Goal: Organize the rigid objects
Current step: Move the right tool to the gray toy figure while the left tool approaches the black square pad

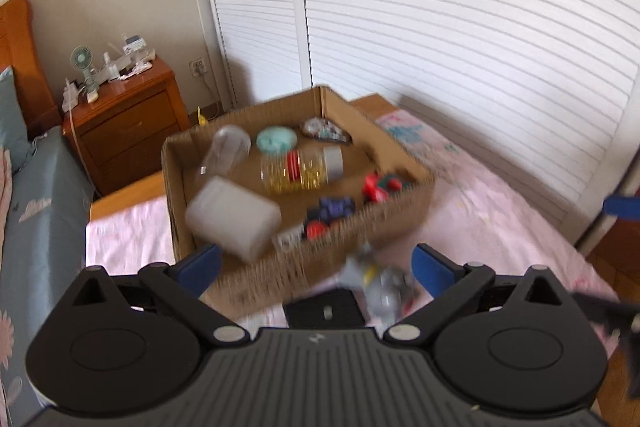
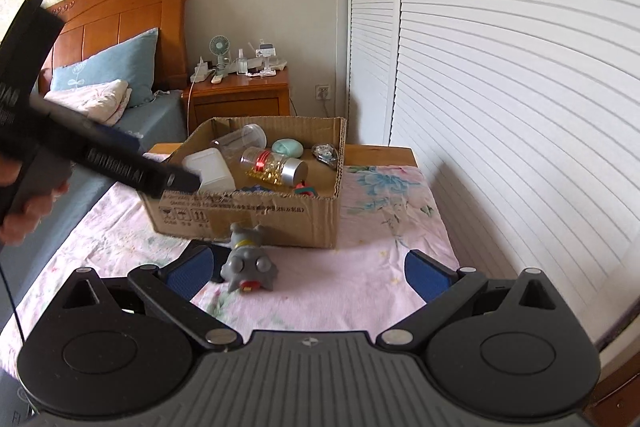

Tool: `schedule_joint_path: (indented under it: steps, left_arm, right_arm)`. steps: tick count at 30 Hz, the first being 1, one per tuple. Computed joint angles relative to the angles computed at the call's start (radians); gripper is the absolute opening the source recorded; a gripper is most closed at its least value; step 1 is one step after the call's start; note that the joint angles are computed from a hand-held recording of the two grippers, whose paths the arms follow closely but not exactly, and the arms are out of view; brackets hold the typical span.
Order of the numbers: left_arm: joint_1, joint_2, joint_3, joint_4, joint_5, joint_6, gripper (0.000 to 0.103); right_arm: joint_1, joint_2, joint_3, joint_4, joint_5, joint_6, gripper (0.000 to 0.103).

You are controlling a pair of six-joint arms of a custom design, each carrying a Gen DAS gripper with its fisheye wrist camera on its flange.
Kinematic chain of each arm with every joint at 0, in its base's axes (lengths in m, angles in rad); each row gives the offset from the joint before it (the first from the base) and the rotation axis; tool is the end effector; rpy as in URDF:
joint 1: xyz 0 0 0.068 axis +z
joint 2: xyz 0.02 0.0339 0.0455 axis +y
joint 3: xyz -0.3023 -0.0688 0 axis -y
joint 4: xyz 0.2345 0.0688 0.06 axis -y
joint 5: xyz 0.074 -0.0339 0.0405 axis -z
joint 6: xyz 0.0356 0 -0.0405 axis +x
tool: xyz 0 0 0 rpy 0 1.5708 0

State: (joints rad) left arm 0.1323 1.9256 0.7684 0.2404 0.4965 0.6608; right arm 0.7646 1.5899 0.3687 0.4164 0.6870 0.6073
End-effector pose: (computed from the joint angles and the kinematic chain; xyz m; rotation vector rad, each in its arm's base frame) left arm 0.3376 0.0278 0.1228 0.8079 2.2132 -0.2413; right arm 0.1837 0.1449 0.1428 0.1393 2.1577 -0.0462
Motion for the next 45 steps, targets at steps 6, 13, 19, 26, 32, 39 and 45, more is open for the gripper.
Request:
schedule_joint_path:
  steps: [6, 13, 19, 26, 32, 39, 45]
  left_arm:
    - [0.064, 0.046, -0.143, 0.192, 0.016, 0.03, 0.101]
    - [0.1, 0.123, -0.19, 0.293, 0.03, 0.019, 0.101]
    - [0.098, 0.175, -0.255, 0.432, -0.012, 0.031, 0.101]
    - [0.111, 0.195, -0.238, 0.38, -0.01, 0.018, 0.101]
    - [0.103, 0.243, -0.212, 0.393, -0.035, -0.014, 0.101]
    - [0.1, 0.306, -0.142, 0.371, -0.074, -0.06, 0.101]
    - [0.113, 0.328, -0.111, 0.369, -0.093, -0.087, 0.101]
  right_arm:
    - [0.074, -0.023, 0.004, -0.091, 0.068, 0.083, 0.103]
    - [0.104, -0.014, 0.004, -0.165, 0.098, 0.167, 0.103]
    - [0.08, 0.028, 0.013, -0.14, 0.07, 0.156, 0.103]
    - [0.01, 0.137, 0.05, -0.071, -0.024, 0.099, 0.103]
    - [-0.073, 0.266, 0.102, 0.008, -0.14, 0.03, 0.103]
    - [-0.173, 0.424, 0.213, 0.072, -0.252, -0.049, 0.103]
    - [-0.229, 0.501, 0.32, 0.108, -0.314, -0.121, 0.103]
